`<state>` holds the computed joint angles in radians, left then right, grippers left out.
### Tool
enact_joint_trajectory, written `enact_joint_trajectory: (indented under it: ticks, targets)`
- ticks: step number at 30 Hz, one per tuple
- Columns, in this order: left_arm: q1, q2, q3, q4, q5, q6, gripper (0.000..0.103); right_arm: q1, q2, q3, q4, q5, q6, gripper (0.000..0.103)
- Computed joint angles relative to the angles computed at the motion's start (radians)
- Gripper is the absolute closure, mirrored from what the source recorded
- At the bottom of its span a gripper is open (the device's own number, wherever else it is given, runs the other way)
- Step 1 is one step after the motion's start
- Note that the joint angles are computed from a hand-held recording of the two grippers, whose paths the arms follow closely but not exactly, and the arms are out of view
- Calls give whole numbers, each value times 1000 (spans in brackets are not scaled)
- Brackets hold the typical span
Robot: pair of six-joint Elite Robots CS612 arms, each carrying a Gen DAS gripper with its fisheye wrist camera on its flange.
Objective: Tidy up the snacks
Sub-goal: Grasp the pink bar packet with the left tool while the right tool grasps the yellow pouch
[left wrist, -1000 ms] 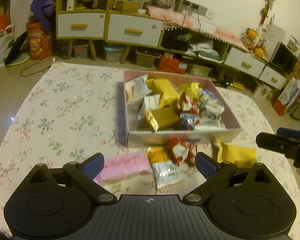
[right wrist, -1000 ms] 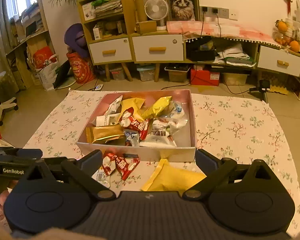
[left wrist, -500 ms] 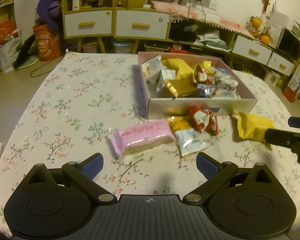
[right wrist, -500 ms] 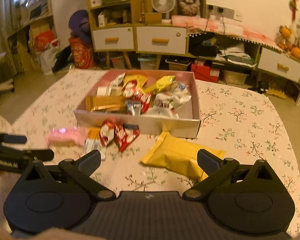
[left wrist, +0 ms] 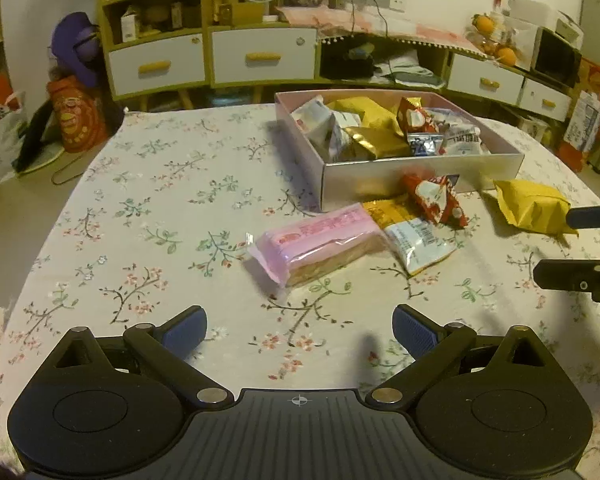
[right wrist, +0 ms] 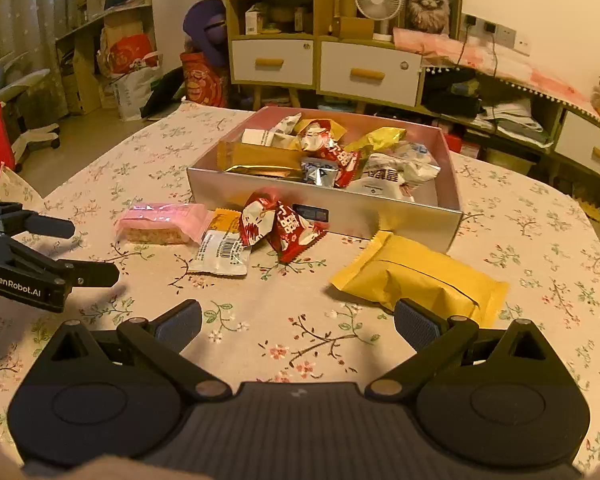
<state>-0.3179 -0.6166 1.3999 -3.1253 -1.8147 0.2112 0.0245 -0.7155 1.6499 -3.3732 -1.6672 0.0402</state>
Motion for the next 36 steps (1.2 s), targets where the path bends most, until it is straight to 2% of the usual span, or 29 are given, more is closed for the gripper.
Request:
enact_joint_trajectory:
  ticks: [5,8,11,16,23,25,30,36]
  targets:
    - [8,34,-50,-7,-43,97,3,1,12,-25,20,-7,-2,0]
    - [0,49,-78,13,-19,154,3,0,19,-42,30,-21,-3,1]
    - [-8,60,-102,35,-7,166,3,-5,21,-53,31,-40,25,1]
    - [-16,72,-127,64,-8,185,3,-35,14,-47,36,-25,61,0]
    - [-7,73,-155,138,-61,182,5,-66,7,-29,32,5,-7,0]
    - [-4,66,-154,162,-91,192,5,-75,3,-26,40,35,-24,0]
    - [4,46,-148,247,-163,250,5,-83,-2,-16,46,48,-158,0]
    - [4,29,-135,305,-205,303,5,-88,5,-26,72,86,-167,0]
